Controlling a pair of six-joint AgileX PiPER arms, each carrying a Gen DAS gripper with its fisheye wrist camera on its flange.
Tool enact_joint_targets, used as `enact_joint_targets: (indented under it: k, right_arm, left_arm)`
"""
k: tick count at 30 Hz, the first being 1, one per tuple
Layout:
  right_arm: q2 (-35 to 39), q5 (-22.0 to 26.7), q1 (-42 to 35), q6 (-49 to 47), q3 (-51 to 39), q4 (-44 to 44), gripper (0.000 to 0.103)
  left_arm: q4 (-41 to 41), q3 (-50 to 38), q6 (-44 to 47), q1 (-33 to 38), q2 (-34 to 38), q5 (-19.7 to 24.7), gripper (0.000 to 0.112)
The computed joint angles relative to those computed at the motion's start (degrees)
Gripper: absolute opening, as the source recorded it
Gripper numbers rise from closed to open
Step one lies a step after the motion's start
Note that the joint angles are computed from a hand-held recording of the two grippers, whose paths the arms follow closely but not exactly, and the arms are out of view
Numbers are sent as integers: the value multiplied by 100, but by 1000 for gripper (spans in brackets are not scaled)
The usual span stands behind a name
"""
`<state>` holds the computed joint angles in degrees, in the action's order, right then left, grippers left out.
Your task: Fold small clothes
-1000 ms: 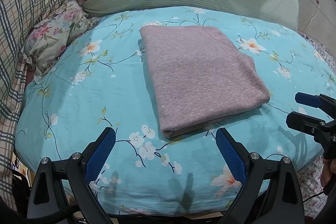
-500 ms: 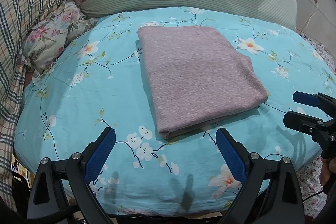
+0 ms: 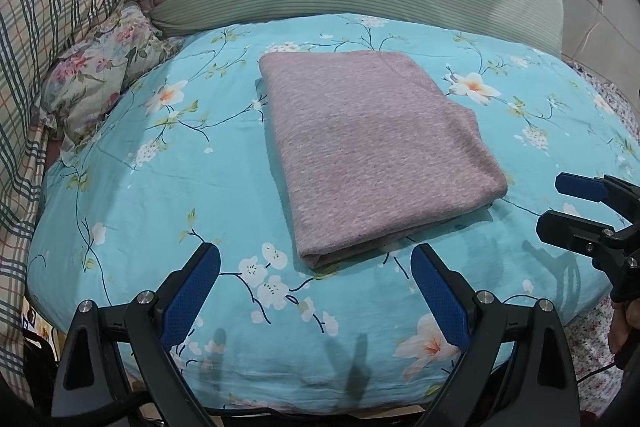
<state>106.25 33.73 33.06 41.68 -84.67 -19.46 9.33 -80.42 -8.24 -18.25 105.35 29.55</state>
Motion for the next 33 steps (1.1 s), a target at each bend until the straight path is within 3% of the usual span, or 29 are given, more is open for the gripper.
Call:
enact_joint_targets:
  k: [33]
  right_arm:
    - [403, 214, -316, -450, -690, 315, 99]
  left_arm:
    - [-477, -931, 581, 116, 582, 387, 97]
